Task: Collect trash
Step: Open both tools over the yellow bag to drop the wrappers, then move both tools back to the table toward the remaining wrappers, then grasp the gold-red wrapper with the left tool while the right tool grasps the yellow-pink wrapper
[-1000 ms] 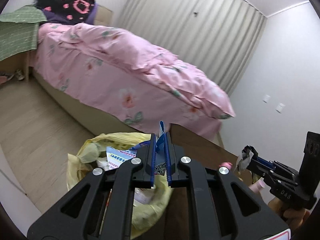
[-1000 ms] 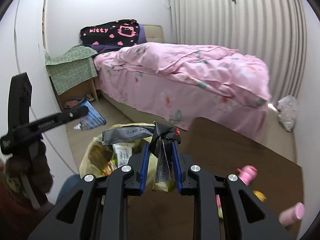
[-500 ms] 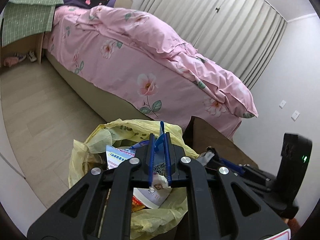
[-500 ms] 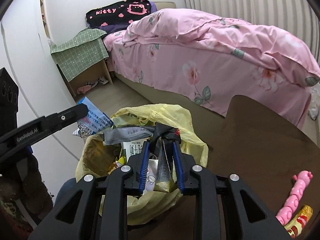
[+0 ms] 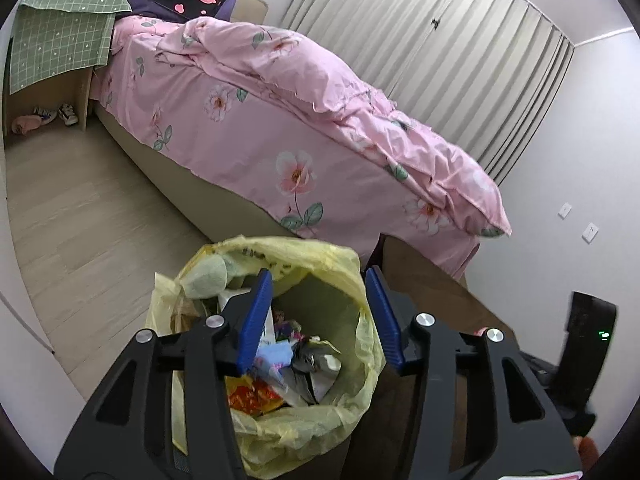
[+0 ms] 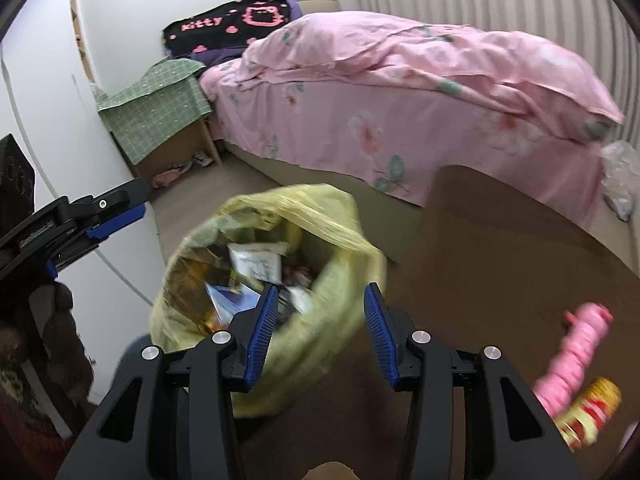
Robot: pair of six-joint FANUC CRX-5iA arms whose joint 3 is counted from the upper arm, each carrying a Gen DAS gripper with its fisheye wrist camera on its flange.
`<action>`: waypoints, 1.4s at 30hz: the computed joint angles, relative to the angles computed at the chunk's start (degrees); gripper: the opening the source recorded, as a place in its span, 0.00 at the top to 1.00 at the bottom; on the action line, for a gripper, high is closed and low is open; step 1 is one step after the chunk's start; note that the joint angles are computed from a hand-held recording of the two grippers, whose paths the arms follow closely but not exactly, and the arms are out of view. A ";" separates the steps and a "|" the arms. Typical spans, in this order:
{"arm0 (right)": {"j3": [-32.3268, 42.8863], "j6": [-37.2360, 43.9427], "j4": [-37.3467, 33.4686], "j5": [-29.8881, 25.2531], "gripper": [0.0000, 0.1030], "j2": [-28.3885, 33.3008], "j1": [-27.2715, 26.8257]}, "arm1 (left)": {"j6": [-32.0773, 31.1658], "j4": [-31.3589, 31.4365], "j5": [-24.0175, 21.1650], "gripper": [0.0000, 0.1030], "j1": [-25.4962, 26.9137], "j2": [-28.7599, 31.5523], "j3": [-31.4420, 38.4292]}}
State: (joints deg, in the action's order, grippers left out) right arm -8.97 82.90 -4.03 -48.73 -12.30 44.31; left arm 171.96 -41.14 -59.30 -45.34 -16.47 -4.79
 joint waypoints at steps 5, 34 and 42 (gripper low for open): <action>-7.83 -3.73 5.07 -1.42 0.59 -9.81 -1.82 | -1.47 3.15 1.38 0.55 -1.29 1.52 -0.74; -32.48 -20.27 12.82 -12.18 0.59 -43.03 -9.66 | -53.04 14.18 -0.91 0.54 -9.93 38.96 38.03; -32.12 -23.63 15.50 -15.25 0.59 -45.89 -4.64 | -54.72 22.96 -4.03 0.89 -5.97 42.65 39.53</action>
State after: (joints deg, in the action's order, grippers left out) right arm -41.09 59.27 11.46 -63.97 -58.18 39.67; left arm 117.24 -18.18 -63.34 -51.31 26.18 34.75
